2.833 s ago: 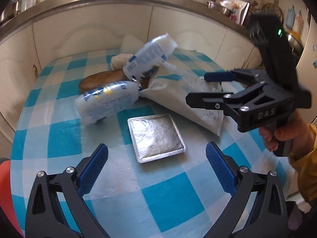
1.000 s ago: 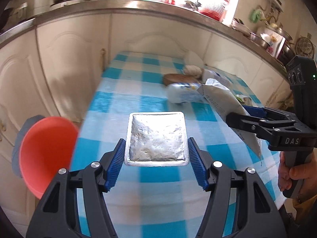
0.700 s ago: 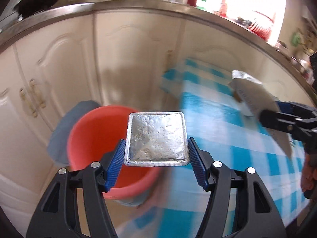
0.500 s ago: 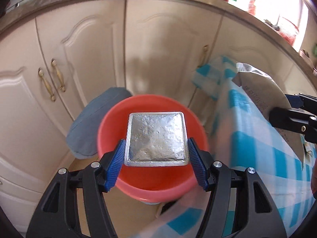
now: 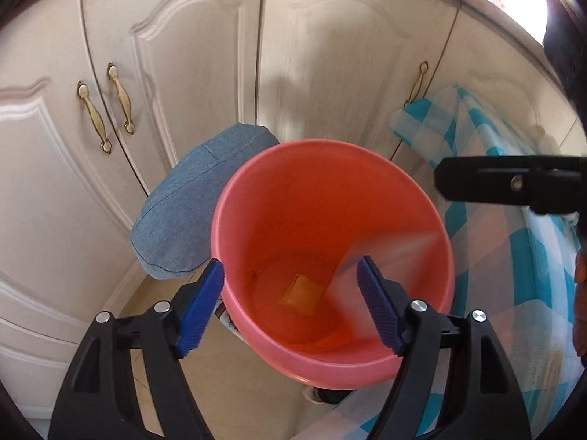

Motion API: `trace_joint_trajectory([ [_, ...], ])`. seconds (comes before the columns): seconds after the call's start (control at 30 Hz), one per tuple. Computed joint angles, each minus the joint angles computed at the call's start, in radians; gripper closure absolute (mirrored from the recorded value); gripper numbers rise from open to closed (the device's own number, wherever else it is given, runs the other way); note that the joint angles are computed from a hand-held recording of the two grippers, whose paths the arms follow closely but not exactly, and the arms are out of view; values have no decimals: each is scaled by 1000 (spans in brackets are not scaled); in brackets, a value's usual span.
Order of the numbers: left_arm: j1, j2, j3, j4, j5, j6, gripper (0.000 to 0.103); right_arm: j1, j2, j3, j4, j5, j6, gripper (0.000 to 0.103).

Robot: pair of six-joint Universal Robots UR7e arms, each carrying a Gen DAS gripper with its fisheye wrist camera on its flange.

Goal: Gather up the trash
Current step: 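Carry the foil tray and wipes packet to the red bucket and release both, then return the left gripper to the table and grasp the white foam net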

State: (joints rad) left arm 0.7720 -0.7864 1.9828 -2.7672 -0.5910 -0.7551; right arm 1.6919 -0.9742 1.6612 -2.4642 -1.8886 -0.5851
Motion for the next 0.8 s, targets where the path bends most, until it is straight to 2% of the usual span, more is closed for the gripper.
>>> trace_joint_trajectory([
  [0.1,-18,-15,31,-29,28,-26,22,-19,-49,34,-38,61,16,11],
  [0.2,-41,-33,65,-104,51,-20,20,-45,-118,81,-83,156,44,11],
  [0.3,-87,-45,89,-143,92,-17,14,-81,-194,136,-133,240,69,11],
  [0.47,-153,-27,75,-229,116,82,13,-164,-348,247,-203,364,80,11],
  [0.57,-189,4,39,-302,97,186,13,-225,-442,315,-272,421,74,10],
  [0.63,-205,25,11,-364,59,257,13,-269,-502,349,-305,457,68,10],
  [0.73,-221,64,-57,-399,-10,318,13,-329,-575,379,-348,486,71,9],
  [0.8,-220,88,-116,-373,-87,332,13,-365,-612,387,-373,507,64,9],
])
